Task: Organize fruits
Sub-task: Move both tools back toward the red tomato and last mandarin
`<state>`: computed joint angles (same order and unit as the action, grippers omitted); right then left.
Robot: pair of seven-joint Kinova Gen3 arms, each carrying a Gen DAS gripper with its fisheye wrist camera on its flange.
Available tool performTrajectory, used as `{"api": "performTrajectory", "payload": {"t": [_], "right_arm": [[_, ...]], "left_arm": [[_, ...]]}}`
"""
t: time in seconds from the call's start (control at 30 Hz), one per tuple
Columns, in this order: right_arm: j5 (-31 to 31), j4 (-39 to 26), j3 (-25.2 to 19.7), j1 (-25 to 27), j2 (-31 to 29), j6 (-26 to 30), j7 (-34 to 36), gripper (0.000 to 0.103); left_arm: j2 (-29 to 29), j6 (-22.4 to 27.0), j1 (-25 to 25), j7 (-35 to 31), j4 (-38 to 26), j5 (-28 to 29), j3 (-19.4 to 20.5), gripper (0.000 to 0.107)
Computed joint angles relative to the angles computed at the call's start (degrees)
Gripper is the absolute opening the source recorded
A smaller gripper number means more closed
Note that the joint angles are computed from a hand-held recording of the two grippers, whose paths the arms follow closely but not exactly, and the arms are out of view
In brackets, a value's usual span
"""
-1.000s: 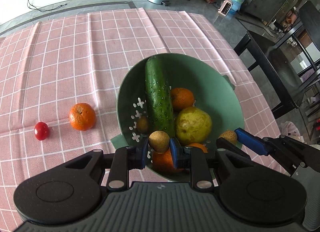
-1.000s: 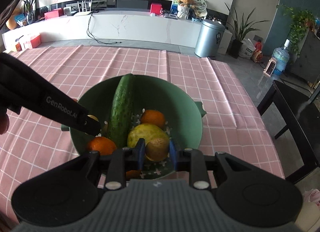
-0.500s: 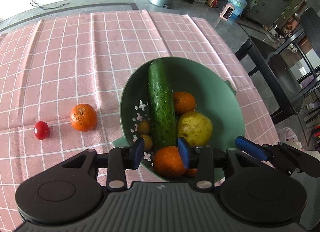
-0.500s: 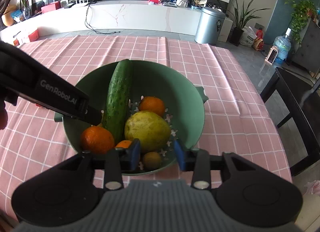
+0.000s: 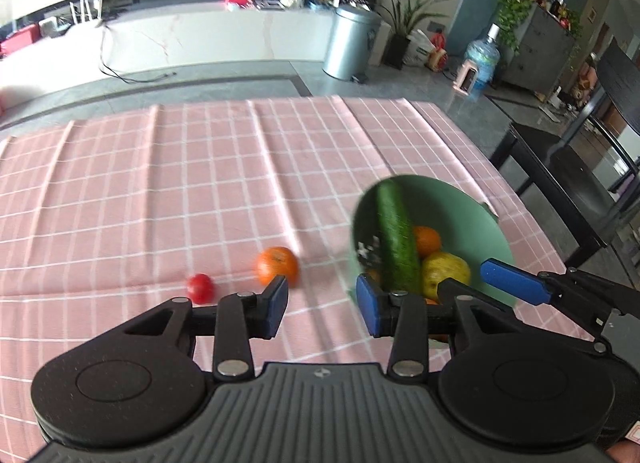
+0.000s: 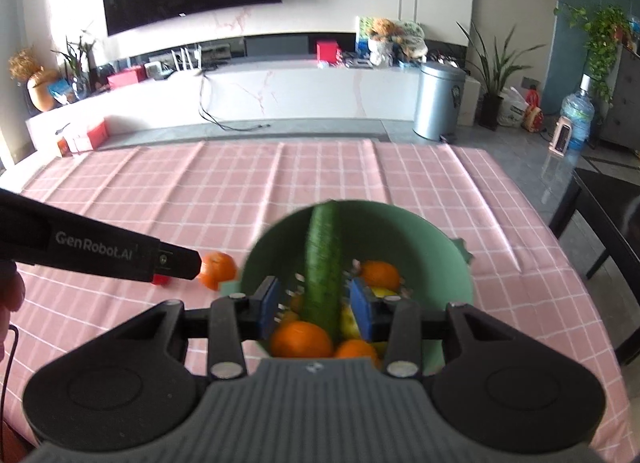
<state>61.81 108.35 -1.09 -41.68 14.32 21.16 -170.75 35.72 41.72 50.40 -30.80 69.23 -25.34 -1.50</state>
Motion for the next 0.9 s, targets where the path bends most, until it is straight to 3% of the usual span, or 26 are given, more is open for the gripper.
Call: {"api": "performTrajectory", "payload": {"t": [0.17, 0.33, 0.53, 0.9], "right_arm": [[7.1, -1.3, 0.4, -3.1, 1.6, -1.5, -6.5, 0.037], [7.2, -4.8, -0.6, -4.4, 4.9, -1.2, -4.1, 0.036], [1.1, -9.9, -0.3, -5.7, 9.8, 0.8, 5.7, 0.036], [-7.1, -17.1, 1.8, -6.3, 18.0, 2.9, 26.3, 0.036]], "left_arm": [[-3.4, -2.9, 1.4, 6.0, 6.8, -3.8, -3.3, 0.045], [-4.6, -4.1, -0.5, 8.6, 10.5, -5.0, -2.6, 0.04], [-4.5, -6.5, -3.5, 8.4, 13.2, -4.4, -1.5, 0.038], [-0.1, -10.5, -10.5, -1.5, 12.4, 4.6, 1.8, 0.035]]}}
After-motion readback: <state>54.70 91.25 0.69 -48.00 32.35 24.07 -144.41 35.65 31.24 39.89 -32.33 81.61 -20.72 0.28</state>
